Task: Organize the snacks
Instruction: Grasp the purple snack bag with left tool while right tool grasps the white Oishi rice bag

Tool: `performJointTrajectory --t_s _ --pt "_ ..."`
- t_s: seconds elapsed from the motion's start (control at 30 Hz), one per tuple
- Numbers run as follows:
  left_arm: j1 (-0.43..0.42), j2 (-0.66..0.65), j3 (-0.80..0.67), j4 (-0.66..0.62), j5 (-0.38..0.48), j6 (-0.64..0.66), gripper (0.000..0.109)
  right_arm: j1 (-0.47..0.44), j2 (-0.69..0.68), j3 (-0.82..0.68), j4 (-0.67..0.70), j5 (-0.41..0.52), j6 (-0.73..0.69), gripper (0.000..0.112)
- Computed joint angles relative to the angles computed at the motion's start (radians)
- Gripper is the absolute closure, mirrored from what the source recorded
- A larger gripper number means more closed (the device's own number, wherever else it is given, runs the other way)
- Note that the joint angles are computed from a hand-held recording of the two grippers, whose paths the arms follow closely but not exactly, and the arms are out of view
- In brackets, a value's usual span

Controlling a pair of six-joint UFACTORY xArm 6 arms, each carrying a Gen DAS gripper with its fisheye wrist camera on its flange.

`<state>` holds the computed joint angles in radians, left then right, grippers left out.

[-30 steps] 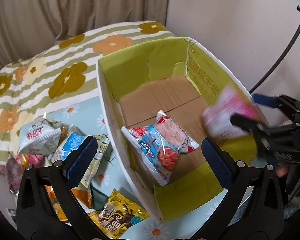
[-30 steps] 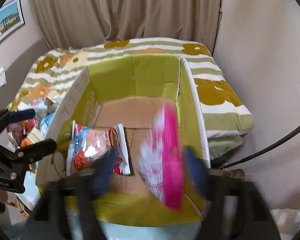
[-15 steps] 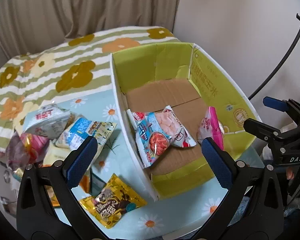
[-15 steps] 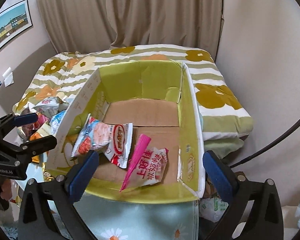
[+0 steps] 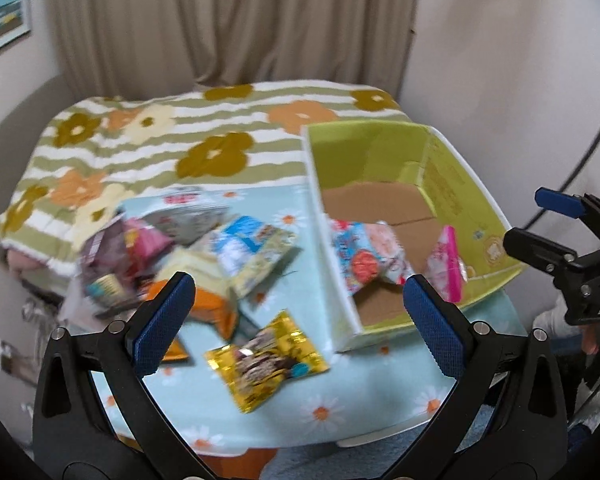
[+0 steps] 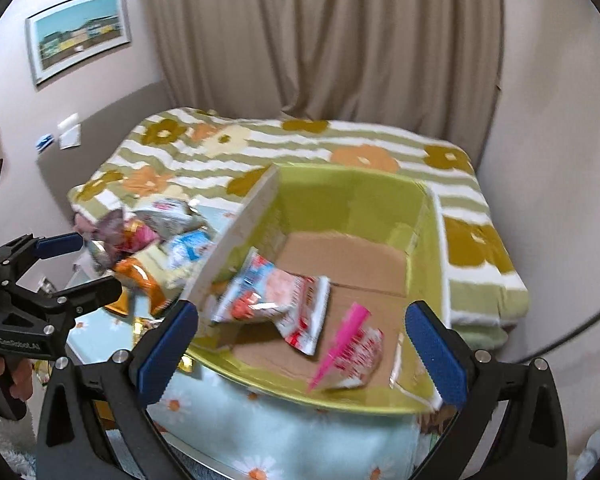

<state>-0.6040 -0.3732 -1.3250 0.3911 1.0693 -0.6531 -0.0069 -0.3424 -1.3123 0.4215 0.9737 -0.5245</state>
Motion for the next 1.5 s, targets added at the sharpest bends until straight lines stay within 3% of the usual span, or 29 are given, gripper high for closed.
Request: performJointTrajectory --t_s 0.23,0.4,0.53,0.7,0.93,1.17,1.37,1.5 --pt "0.084 -0.112 0.067 0.035 0.058 -0.041 0.006 0.103 0.077 -0.092 0.041 -0.005 -0.009 0.010" --pt "0.215 -0.190 0.140 -0.021 0.022 -0.003 0.006 0.186 0.168 -0.177 0.052 -0.011 0.001 0.010" --pt "0.335 -0.201 0.166 -0.100 -0.004 0.090 0.006 0.250 0.245 -0.236 0.072 -0.025 0.020 0.010" --pt "0.486 -0.173 0.196 -0.237 -0.040 0.241 0.006 0.336 0.376 -0.347 -0.014 -0.020 0.096 0.010" --pt "0.636 -0.086 0.219 -0.445 -0.088 0.442 0.006 0.405 0.590 -0.577 -0.156 0.101 0.209 0.010" --pt "0.712 0.039 0.201 -0.591 -0.099 0.612 0.009 0.445 0.746 -0.739 -0.237 0.179 0.298 0.010" --pt "0.725 0.077 0.211 -0.605 -0.117 0.682 0.013 0.470 0.804 -0.776 -0.281 0.153 0.294 0.010" --pt "0.723 0.092 0.203 -0.599 -0.136 0.710 0.014 0.479 0.888 -0.887 -0.294 0.195 0.271 0.010"
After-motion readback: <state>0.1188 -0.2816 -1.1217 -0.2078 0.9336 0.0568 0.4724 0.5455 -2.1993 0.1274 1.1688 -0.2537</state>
